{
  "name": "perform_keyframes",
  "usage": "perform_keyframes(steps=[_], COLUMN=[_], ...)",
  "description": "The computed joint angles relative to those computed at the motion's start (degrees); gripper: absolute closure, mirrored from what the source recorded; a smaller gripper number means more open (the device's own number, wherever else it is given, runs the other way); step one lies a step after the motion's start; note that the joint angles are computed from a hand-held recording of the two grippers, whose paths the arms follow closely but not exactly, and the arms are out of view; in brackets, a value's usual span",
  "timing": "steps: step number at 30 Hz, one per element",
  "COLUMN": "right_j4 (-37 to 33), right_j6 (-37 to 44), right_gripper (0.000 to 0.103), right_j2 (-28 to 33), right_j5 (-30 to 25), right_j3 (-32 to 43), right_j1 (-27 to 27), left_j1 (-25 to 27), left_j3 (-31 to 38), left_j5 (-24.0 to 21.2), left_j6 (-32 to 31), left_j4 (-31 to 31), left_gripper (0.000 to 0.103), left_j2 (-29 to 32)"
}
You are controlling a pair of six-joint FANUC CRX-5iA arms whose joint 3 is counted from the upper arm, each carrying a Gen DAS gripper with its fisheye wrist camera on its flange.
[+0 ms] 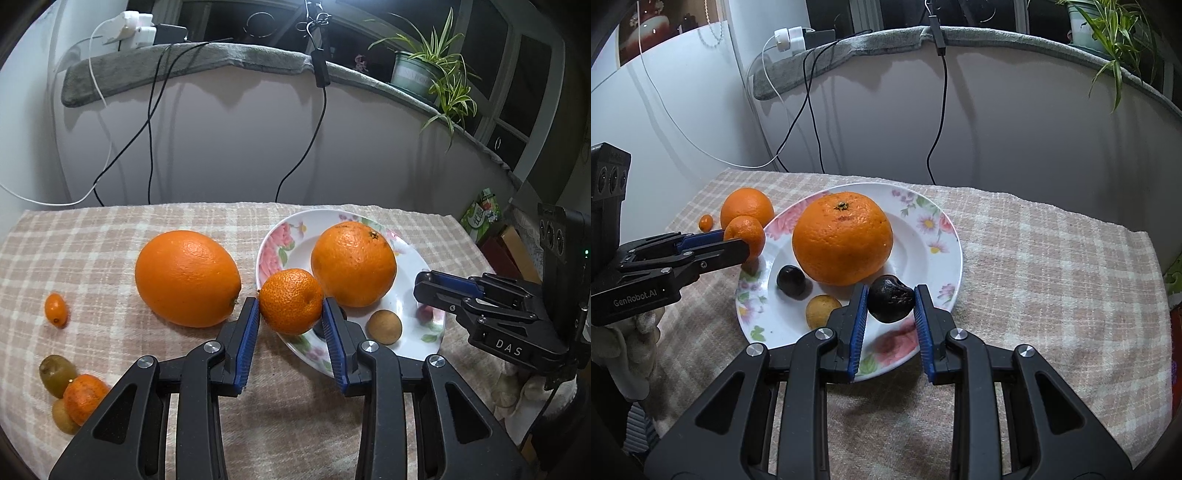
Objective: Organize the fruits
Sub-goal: 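Carry the dark plum in the right tool onto the plate and release, then move the right tool to the loose tangerine and close around it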
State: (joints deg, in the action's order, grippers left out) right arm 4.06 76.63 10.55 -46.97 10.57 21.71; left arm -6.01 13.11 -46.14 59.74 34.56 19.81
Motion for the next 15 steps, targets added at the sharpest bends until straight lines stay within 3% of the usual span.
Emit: perform_keyframes(steps=[6, 7, 10, 11, 15], right_j4=[-0.2, 0.0, 0.4, 0.8, 2.2], right_j6=[0.3, 0.1, -0.2, -0.5, -1.3], right_gripper=[0.076, 0.072, 0.028, 0.021, 0.014], right_j2=[-0.3, -0.4, -1.0, -1.5, -2.5], right_j5=[0.0, 0.2, 1.4, 2.3, 3.8], right_j3=[-0.1, -0.3, -1.1, -1.8, -3.1], right_j1=[0.2, 0.3, 0.4, 0.6, 1.2], left_j1=[0.0, 0.0, 0.0, 0.0, 0.0], left_j3=[-0.1, 0.1, -0.4, -0.8, -1.3], left_j5=[0.0, 0.0, 0.6, 0.9, 1.4], left_j6=[-0.1, 0.0, 0.0, -0.5, -1.1], left_j4=[-0.3, -0.5, -0.4, 0.1, 0.3], left_gripper=[0.069, 0.068, 0.050, 0.044, 0.036], left_j2=[-0.2, -0.1, -0.6, -0.8, -1.3])
